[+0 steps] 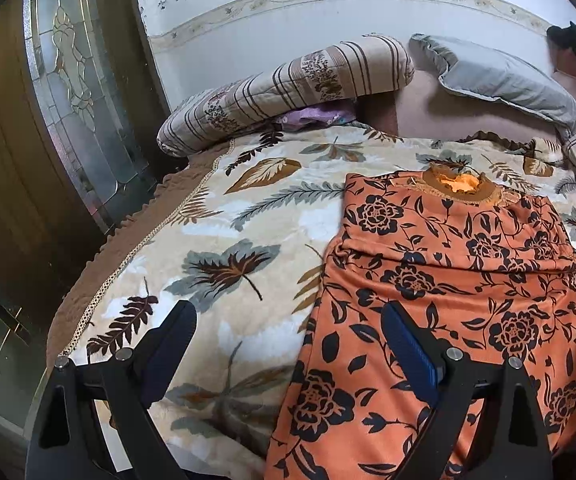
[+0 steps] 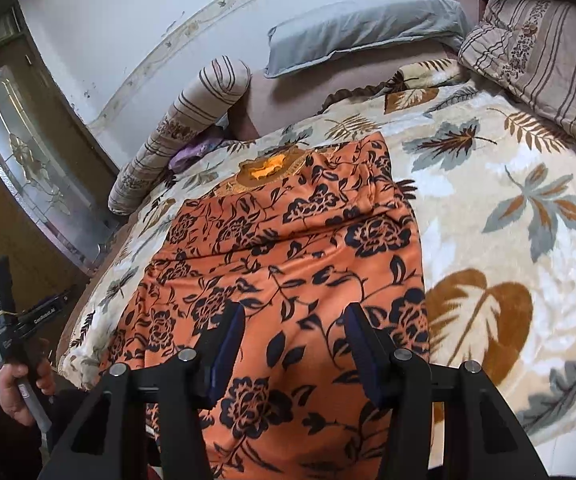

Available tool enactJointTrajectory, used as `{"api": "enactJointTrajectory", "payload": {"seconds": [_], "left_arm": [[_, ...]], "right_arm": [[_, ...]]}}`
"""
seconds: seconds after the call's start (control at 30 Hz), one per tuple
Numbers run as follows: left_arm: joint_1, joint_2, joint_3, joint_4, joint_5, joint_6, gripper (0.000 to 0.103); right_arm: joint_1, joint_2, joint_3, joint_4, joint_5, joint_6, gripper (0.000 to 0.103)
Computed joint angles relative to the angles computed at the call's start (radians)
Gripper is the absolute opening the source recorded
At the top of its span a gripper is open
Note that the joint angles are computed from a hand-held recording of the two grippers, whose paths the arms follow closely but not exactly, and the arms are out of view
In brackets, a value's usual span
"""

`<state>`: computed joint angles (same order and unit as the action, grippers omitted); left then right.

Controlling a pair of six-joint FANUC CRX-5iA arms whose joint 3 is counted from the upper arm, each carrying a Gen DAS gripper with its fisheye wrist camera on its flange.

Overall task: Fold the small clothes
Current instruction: 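Move both tools to the shirt hem and grasp it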

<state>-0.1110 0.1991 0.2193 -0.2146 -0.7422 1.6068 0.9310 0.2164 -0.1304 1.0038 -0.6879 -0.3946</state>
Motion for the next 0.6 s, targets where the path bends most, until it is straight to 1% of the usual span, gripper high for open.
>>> {"api": "enactJointTrajectory", "payload": {"seconds": [0.33, 0.6], "left_arm": [[0.008, -0.014, -0.032, 0.005, -0.004, -0.008, 0.094], [0.010, -0.009, -0.040, -0.003, -0.015, -0.008, 0.094]], "right_arm": [[0.030, -0.002, -0.007, -0.019, -0.005, -0.008, 0.056], [0.033, 0.000, -0.004, -0.034, -0.007, -0.009, 0.056]]}}
